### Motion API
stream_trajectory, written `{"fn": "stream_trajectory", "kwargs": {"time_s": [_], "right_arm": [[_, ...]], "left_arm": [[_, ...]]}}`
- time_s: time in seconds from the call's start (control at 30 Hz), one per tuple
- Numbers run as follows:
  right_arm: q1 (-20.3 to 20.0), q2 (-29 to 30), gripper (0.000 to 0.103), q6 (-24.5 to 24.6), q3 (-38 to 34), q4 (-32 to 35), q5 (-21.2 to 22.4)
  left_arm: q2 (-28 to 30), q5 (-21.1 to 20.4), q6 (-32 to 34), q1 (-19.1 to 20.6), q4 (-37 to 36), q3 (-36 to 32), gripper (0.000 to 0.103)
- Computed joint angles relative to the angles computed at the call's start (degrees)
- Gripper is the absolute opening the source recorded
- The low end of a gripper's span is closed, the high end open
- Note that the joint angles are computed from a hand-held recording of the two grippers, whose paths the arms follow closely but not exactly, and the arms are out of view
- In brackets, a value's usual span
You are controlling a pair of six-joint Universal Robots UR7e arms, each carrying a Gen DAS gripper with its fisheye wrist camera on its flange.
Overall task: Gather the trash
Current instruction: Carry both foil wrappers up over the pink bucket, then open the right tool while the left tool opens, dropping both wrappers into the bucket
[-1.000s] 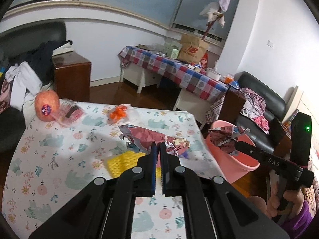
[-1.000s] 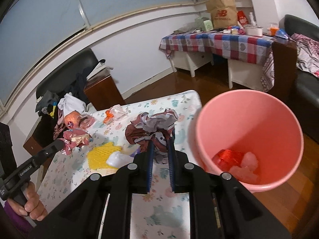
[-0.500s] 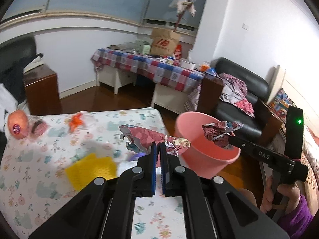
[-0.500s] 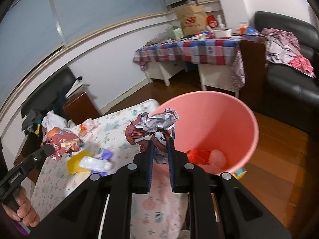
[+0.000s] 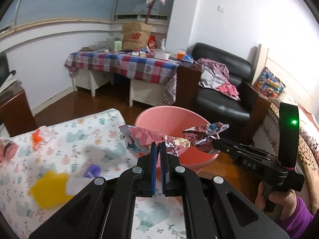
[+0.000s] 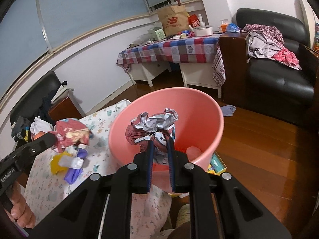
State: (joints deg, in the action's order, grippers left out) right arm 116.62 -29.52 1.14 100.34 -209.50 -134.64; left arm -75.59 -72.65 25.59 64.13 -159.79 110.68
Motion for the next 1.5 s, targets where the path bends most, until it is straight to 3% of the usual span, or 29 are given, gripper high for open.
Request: {"fn": "stream_trajectory", "kwargs": {"time_s": [0.4,0.9,1.0,1.07,1.17,1.3,1.5], "right_arm": [[-1.3,0.27,0.014,0.09,-0.39,1.02,0.13],[-2.03,-0.01,0.018,1.68,-0.06,2.76,1.06],[-2.05,-0.09,0.018,1.9,-0.03,2.89,1.2],[-2.19,-0.27,0.019,2.34,0.06,3.36,1.23],[-2.33,-0.56,0.02,3.29,0.35,3.79,1.61],[-2.16,-0.68,0.031,3.08,0.57,2.97,1.9],[-1.3,-0.48,0.032,2.06,0.38,2.48,2.25]], "left_arm": [[5.81,1.82,0.67,-0.91,0.59,-1.4,0.003],[6.92,2.22,-0.09,-0.58,2.42,-1.99,0.005],[6.67,1.89,-0.23,-0.52,2.52,-1.9,0.013],[6.57,1.98,-0.06,-0.55,1.85,-1.69,0.028],[6.25,1.69,-0.33,-0.57,1.37,-1.48,0.03],[5.57,1.34,-0.99,-0.44,1.45,-1.36,0.032],[4.07,1.57,-1.87,-0.2,0.8,-0.48,0.038]]}}
